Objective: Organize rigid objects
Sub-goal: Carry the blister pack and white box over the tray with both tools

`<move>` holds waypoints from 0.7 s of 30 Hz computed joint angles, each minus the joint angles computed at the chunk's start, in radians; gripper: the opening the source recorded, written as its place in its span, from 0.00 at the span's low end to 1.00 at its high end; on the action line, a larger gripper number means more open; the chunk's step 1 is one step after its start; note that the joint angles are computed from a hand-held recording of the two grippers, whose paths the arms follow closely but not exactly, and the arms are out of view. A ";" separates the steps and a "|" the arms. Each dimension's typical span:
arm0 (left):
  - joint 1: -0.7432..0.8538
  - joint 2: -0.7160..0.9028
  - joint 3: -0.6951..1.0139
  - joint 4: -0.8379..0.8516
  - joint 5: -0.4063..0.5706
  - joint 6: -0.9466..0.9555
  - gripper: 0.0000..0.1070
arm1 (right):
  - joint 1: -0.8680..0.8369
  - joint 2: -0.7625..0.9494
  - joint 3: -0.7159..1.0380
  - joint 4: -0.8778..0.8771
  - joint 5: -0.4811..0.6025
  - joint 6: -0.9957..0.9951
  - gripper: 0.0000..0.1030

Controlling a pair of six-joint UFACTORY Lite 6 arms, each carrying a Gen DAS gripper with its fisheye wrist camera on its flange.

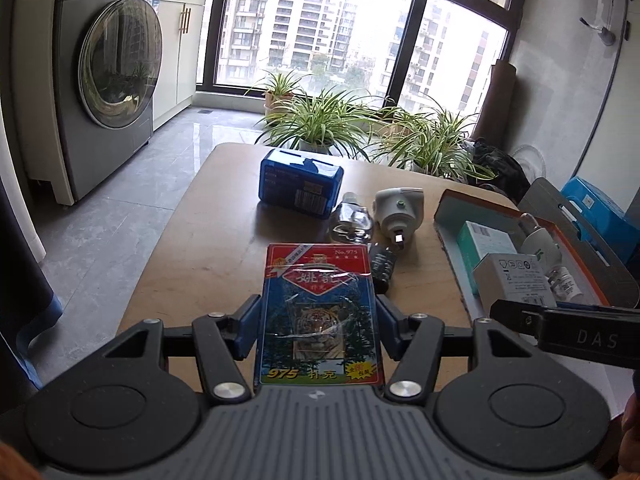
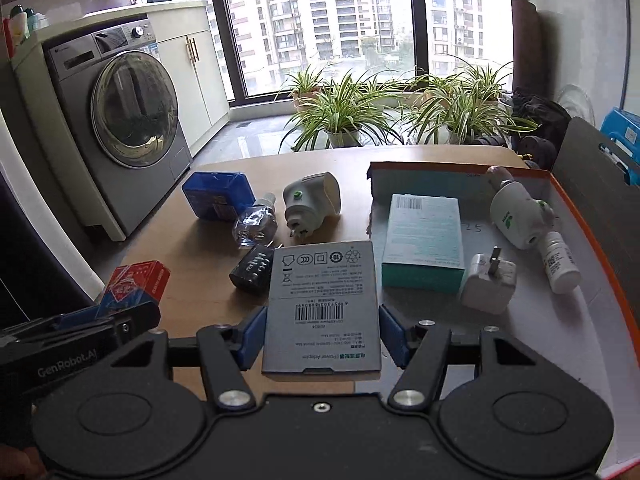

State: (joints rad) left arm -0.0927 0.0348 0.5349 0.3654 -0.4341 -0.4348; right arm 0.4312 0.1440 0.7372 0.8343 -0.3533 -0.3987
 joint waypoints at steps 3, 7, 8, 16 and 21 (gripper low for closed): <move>-0.087 -0.045 -0.018 -0.086 0.017 0.040 0.56 | -0.025 -0.126 -0.111 0.030 -0.018 -0.047 0.70; -0.209 -0.071 -0.018 -0.205 0.036 0.086 0.56 | -0.090 -0.291 -0.244 0.046 -0.015 -0.092 0.70; -0.241 -0.074 -0.016 -0.243 0.039 0.108 0.56 | -0.114 -0.340 -0.281 0.049 -0.011 -0.112 0.70; -0.448 0.006 0.064 -0.454 0.037 0.235 0.56 | -0.376 -0.584 -0.460 -0.272 0.091 0.067 0.70; -0.536 0.064 0.115 -0.593 0.027 0.333 0.56 | -0.515 -0.628 -0.503 -0.632 0.115 0.361 0.70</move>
State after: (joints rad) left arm -0.6284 0.0990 0.6504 -0.2272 -0.4068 -0.1014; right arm -0.0840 -0.4837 0.2341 0.2019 -0.2386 -0.0378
